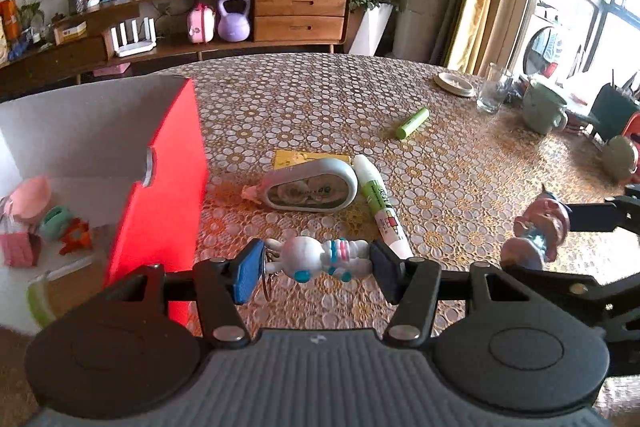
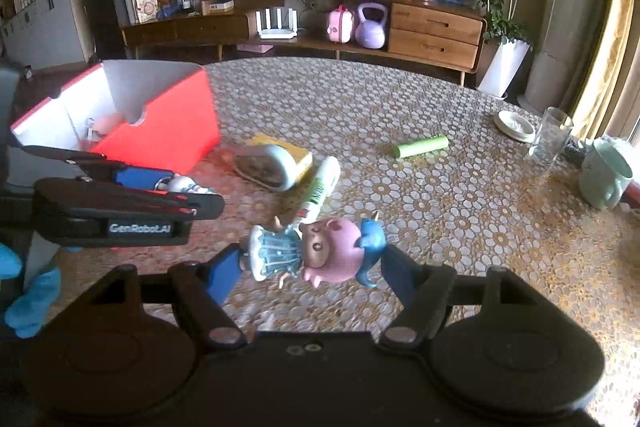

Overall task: Organize rigid objects
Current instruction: 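Carry the astronaut and pig figures with both tools into the red box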

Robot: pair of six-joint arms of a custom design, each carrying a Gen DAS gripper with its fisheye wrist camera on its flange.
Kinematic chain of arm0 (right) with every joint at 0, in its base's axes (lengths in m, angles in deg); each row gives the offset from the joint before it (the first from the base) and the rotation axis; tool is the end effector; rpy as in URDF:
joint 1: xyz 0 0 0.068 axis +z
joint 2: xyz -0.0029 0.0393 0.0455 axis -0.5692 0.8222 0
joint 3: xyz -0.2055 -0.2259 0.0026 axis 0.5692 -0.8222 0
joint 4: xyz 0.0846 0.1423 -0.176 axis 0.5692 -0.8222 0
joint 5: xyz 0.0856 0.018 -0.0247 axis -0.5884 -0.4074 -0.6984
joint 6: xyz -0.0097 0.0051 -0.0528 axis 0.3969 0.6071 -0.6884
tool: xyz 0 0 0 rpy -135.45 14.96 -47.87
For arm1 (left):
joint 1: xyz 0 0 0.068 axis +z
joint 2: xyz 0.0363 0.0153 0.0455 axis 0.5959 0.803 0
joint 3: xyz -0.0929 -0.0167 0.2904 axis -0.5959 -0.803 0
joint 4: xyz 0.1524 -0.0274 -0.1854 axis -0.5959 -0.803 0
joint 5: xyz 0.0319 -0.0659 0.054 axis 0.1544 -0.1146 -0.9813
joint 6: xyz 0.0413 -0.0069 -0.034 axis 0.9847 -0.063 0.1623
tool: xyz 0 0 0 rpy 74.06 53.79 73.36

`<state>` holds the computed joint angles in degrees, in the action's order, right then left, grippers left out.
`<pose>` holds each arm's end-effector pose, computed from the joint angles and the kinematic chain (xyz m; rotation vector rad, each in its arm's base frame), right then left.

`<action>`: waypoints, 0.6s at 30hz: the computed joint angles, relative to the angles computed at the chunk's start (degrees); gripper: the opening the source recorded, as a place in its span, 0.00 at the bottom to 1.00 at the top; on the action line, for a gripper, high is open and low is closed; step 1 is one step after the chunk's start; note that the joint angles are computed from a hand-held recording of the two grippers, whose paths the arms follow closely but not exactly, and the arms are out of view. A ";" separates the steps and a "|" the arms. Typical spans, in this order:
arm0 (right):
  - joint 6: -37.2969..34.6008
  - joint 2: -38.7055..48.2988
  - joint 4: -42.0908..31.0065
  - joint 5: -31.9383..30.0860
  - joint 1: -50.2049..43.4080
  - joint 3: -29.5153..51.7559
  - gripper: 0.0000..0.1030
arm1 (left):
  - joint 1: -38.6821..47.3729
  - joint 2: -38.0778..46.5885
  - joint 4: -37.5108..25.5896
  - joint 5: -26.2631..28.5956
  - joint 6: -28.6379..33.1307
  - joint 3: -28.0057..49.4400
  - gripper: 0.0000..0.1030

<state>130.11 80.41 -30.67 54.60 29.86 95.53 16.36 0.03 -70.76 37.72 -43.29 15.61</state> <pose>0.1116 0.1829 0.1875 -0.1811 2.3168 0.0183 0.2030 -0.0782 0.1864 0.4155 2.3192 -0.3004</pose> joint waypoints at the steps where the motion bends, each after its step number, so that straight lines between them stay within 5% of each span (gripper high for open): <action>1: 1.60 -0.15 -2.62 0.96 1.62 1.36 0.72 | 0.35 -1.45 -1.39 0.33 -0.16 0.07 0.56; 9: 11.06 0.87 -18.19 6.78 12.11 11.13 0.72 | 3.41 -15.57 -14.87 3.20 1.69 1.59 0.56; 18: 15.93 5.53 -27.47 9.52 17.48 20.51 0.73 | 12.99 -24.15 -29.74 11.00 8.75 7.23 0.56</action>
<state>146.04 85.94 -58.14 64.12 47.33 116.05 29.35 -24.13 -100.49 48.71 -34.54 22.84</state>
